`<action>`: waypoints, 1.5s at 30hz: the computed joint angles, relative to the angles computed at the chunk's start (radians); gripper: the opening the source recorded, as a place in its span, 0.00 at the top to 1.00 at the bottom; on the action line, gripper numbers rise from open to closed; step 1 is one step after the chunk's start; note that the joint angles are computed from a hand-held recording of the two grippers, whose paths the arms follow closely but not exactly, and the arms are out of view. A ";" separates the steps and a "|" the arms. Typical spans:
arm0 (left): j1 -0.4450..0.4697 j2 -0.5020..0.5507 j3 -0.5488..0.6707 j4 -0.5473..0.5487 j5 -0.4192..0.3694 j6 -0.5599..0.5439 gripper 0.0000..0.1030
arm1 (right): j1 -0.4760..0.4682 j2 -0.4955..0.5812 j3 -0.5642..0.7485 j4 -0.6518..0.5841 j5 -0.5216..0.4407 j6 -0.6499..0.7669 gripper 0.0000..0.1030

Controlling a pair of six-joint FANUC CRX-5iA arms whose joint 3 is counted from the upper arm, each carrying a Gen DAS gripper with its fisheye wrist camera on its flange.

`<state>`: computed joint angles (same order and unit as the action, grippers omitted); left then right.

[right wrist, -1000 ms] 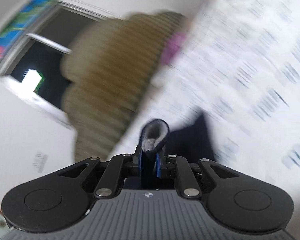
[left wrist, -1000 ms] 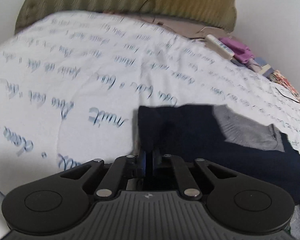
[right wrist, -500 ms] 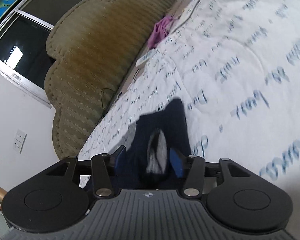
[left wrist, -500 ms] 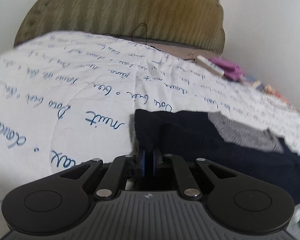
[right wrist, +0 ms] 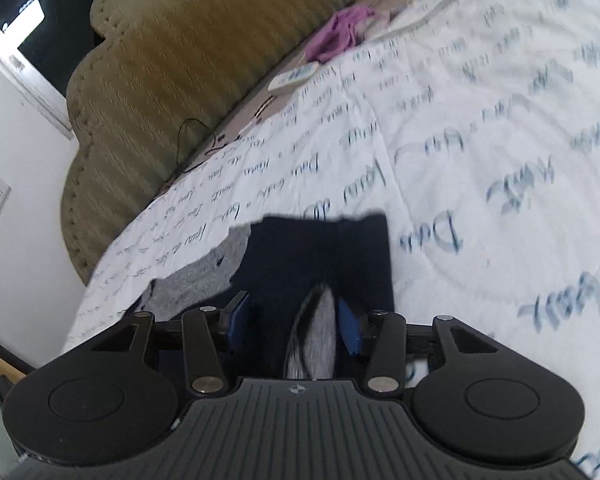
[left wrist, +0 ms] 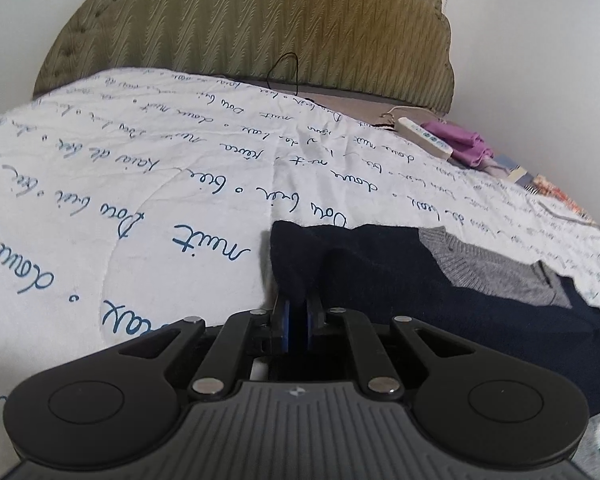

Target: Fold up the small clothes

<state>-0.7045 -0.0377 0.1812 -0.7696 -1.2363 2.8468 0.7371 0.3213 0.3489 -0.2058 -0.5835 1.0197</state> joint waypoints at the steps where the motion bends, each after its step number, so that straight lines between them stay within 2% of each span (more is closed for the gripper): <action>1: -0.002 0.003 0.003 -0.003 -0.006 -0.003 0.93 | 0.007 -0.015 -0.031 0.044 0.044 -0.024 0.48; 2: -0.002 0.003 0.004 -0.003 -0.007 -0.004 0.93 | 0.010 -0.023 -0.049 0.060 0.079 -0.034 0.48; 3: -0.002 0.003 0.003 -0.003 -0.006 -0.003 0.93 | 0.002 -0.014 -0.029 0.026 0.062 -0.007 0.48; 5: -0.001 0.001 0.001 -0.002 -0.002 0.001 0.93 | -0.019 0.026 0.058 -0.054 -0.062 0.059 0.48; 6: -0.001 0.000 0.000 -0.001 -0.001 0.002 0.93 | -0.019 0.035 0.069 -0.055 -0.081 0.071 0.49; 11: 0.000 -0.001 -0.002 -0.001 0.001 0.005 0.93 | -0.032 0.039 0.078 -0.103 -0.084 0.085 0.49; 12: 0.000 -0.001 -0.002 0.000 0.002 0.005 0.93 | -0.030 0.041 0.078 -0.098 -0.081 0.085 0.58; 13: 0.001 -0.002 -0.002 0.001 0.003 0.005 0.93 | -0.024 0.042 0.075 -0.081 -0.077 0.082 0.84; 14: 0.002 -0.002 -0.002 0.002 0.004 0.005 0.93 | -0.010 0.044 0.070 -0.019 -0.080 0.051 0.90; 16: -0.001 0.002 0.003 -0.002 -0.004 0.001 0.93 | 0.002 0.019 0.030 0.011 -0.025 0.058 0.91; 18: -0.007 0.011 0.013 -0.010 -0.019 -0.008 0.93 | 0.009 -0.056 -0.087 0.035 0.143 0.032 0.92; 19: -0.010 0.017 0.019 -0.014 -0.027 -0.014 0.93 | 0.003 -0.069 -0.119 0.054 0.175 -0.008 0.92; 20: -0.013 0.023 0.027 -0.017 -0.036 -0.024 0.93 | 0.002 -0.053 -0.125 0.101 0.154 -0.068 0.92; 21: -0.016 0.030 0.036 -0.021 -0.046 -0.032 0.93 | 0.002 -0.031 -0.108 0.123 0.093 -0.087 0.93; 24: -0.022 0.040 0.048 -0.029 -0.063 -0.044 0.93 | -0.009 -0.047 -0.117 0.028 0.112 -0.032 0.92; 26: -0.021 0.037 0.044 -0.027 -0.059 -0.040 0.93 | -0.012 -0.038 -0.098 0.004 0.090 -0.023 0.91; 27: -0.019 0.034 0.041 -0.025 -0.055 -0.038 0.93 | -0.012 -0.036 -0.095 0.008 0.084 -0.028 0.84; 29: -0.011 0.020 0.027 -0.014 -0.036 -0.032 0.92 | -0.023 -0.034 -0.082 -0.029 0.067 -0.018 0.84; 31: 0.020 -0.014 -0.003 0.034 0.010 -0.014 0.88 | -0.035 -0.034 -0.064 -0.073 0.039 0.024 0.80; 32: 0.053 -0.041 -0.027 0.080 0.050 0.009 0.80 | -0.041 -0.035 -0.058 -0.094 0.026 0.052 0.78; 33: 0.093 -0.073 -0.061 0.129 0.109 0.038 0.64 | -0.041 -0.031 -0.049 -0.105 0.016 0.074 0.74; 34: 0.124 -0.098 -0.093 0.157 0.163 0.076 0.56 | -0.044 -0.027 -0.041 -0.117 0.008 0.096 0.72; 35: 0.142 -0.109 -0.107 0.159 0.187 0.132 0.38 | -0.046 -0.024 -0.034 -0.125 0.001 0.107 0.72; 36: 0.155 -0.102 -0.100 0.162 0.184 0.156 0.36 | -0.046 -0.020 -0.028 -0.123 -0.004 0.103 0.71; 37: 0.171 -0.085 -0.081 0.177 0.170 0.129 0.36 | -0.046 -0.017 -0.023 -0.123 -0.006 0.101 0.69; 39: 0.183 -0.019 0.005 0.196 0.091 0.014 0.41 | -0.042 -0.012 -0.020 -0.119 -0.003 0.102 0.69; 40: 0.180 0.028 0.066 0.202 0.028 -0.078 0.54 | -0.032 -0.011 -0.025 -0.082 0.002 0.088 0.75; 41: 0.165 0.085 0.139 0.187 -0.058 -0.173 0.94 | -0.021 -0.009 -0.031 -0.034 0.003 0.072 0.81; 42: 0.155 0.116 0.182 0.175 -0.102 -0.231 0.95 | -0.012 -0.010 -0.038 0.000 0.006 0.062 0.94; 45: 0.123 0.133 0.228 0.129 -0.144 -0.257 0.96 | 0.002 -0.043 -0.075 0.040 0.060 0.062 0.92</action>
<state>-0.5815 0.0955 0.4093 -0.6410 -1.3807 2.5903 0.7394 0.2785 0.2742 -0.1657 -0.5234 1.0813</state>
